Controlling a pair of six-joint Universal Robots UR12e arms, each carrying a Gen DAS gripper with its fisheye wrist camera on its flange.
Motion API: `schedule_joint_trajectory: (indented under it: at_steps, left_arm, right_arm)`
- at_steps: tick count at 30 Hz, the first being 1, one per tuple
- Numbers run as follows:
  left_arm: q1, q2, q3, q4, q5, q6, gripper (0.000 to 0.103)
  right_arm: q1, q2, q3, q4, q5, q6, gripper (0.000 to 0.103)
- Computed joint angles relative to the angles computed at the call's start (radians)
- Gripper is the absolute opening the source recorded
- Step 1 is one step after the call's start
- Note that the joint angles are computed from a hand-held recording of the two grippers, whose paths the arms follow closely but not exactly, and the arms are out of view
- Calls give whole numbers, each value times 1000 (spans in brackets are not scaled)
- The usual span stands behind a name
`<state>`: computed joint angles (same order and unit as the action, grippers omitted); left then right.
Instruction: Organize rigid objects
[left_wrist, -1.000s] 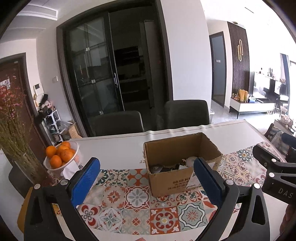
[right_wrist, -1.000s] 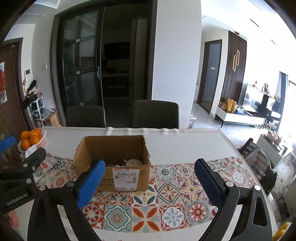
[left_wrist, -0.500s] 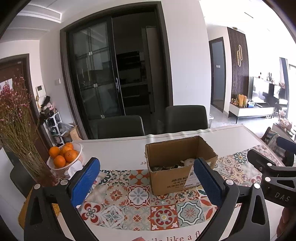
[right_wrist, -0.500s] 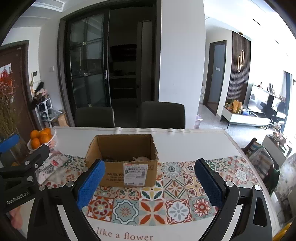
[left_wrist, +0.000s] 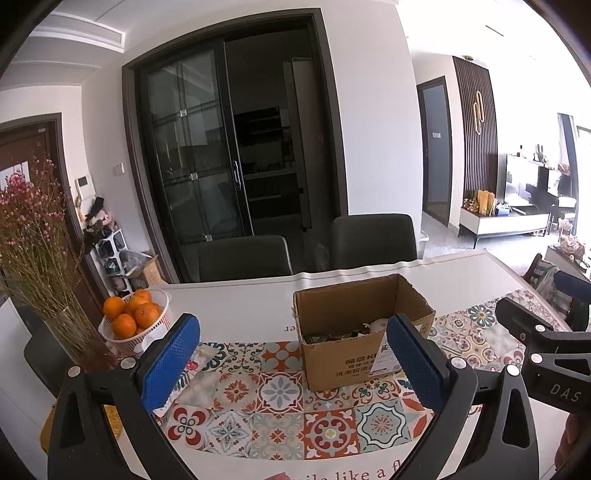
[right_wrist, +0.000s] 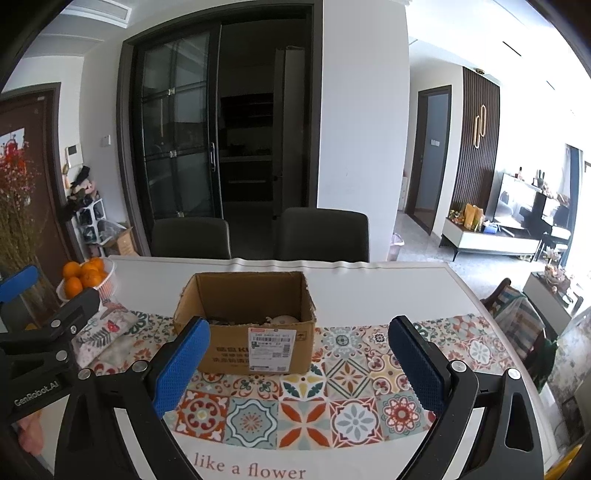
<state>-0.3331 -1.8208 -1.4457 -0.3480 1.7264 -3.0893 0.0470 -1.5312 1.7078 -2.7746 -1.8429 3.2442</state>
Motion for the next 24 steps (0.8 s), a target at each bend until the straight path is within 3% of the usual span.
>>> schedule_joint_trajectory:
  at_steps: [24]
  left_arm:
    - [-5, 6, -3, 20, 5, 11, 103]
  right_arm:
    - [1, -7, 3, -5, 3, 1, 98]
